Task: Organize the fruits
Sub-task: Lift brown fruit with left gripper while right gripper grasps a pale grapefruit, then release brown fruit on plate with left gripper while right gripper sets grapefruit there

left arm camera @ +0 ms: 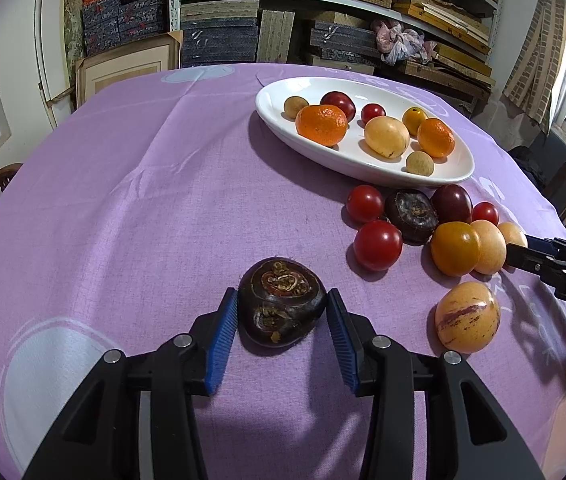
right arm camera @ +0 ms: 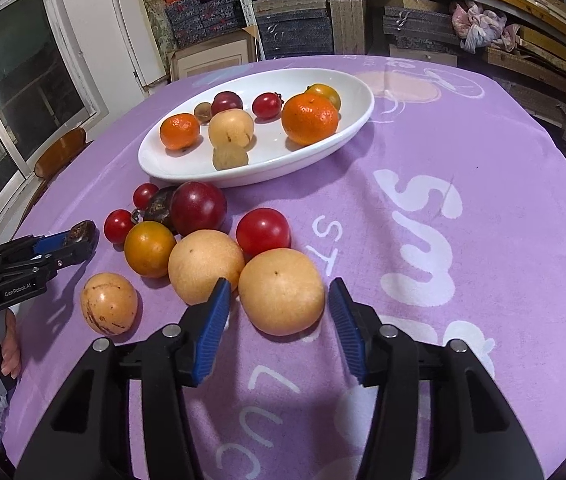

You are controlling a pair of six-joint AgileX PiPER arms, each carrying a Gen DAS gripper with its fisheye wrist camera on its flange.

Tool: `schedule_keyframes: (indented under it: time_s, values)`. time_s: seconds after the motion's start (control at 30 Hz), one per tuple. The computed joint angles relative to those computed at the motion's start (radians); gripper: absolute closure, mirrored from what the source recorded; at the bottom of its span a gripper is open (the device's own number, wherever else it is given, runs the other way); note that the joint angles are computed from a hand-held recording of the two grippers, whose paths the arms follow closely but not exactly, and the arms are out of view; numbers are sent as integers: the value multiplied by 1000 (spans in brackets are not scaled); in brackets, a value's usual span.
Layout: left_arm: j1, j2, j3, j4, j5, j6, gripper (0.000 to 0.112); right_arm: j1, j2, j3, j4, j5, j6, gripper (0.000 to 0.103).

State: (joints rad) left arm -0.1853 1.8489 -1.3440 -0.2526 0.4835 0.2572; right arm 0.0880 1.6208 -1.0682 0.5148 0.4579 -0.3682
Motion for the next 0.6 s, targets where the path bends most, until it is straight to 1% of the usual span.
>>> schedule_keyframes:
  time_s: [0.17, 0.23, 0.3, 0.37, 0.4, 0.43, 0.47, 0.53, 0.6]
  values:
    - [10, 0, 1, -51, 1, 40, 68, 41, -26, 22, -110, -25, 82, 60]
    - [27, -4, 9, -144, 6, 126, 68, 58, -59, 56, -149, -59, 119, 61]
    - [21, -29, 41, -155, -36, 143, 68, 73, -95, 89, -197, -88, 171, 61]
    - [5, -62, 83, -157, -97, 155, 68, 66, -139, 115, -148, -105, 136, 61]
    - [-4, -75, 95, -140, -117, 147, 68, 66, -165, 129, -135, -117, 132, 61]
    - [-10, -85, 96, -145, -123, 155, 68, 55, -188, 137, -85, -123, 87, 61]
    - [-11, -89, 87, -163, -117, 169, 68, 40, -203, 131, -38, -114, 45, 61]
    - [-17, -83, 30, -162, -78, 163, 68, 11, -208, 77, 16, -67, -6, 61]
    - [-37, -57, -72, -91, -32, 97, 68, 2, -197, -17, -40, -25, 49, 61]
